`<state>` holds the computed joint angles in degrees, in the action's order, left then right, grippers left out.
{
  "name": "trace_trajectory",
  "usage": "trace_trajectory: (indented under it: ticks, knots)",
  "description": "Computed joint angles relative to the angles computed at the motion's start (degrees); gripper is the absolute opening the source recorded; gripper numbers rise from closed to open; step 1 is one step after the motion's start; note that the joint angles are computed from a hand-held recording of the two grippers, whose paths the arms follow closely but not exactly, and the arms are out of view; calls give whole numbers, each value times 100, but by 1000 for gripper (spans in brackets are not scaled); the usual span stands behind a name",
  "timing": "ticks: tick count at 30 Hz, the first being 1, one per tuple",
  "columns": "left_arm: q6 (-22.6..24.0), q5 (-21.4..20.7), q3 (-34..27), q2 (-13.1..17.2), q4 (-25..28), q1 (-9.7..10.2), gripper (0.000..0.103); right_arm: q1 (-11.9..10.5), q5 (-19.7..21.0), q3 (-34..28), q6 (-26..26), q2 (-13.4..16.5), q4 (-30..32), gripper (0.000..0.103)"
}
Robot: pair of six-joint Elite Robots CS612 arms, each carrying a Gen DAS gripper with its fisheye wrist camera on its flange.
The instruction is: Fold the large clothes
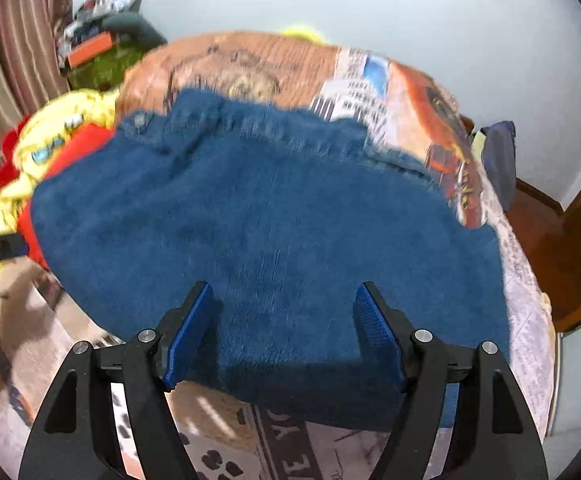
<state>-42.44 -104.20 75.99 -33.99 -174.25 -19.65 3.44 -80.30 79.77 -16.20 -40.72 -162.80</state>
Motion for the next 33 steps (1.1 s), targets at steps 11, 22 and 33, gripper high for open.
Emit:
trace_trajectory:
  ticks: [11, 22, 33]
  knots:
    - [-840, -490, -849, 664, -308, 178, 64, -81, 275, 44, 159, 12, -12, 76]
    - [-1149, 430, -1422, 926, -99, 117, 42, -67, 209, 30, 161, 3, 46, 79]
    - [476, 1606, -378, -30, -1556, -254, 26, -3, 867, -165, 379, -166, 58, 79]
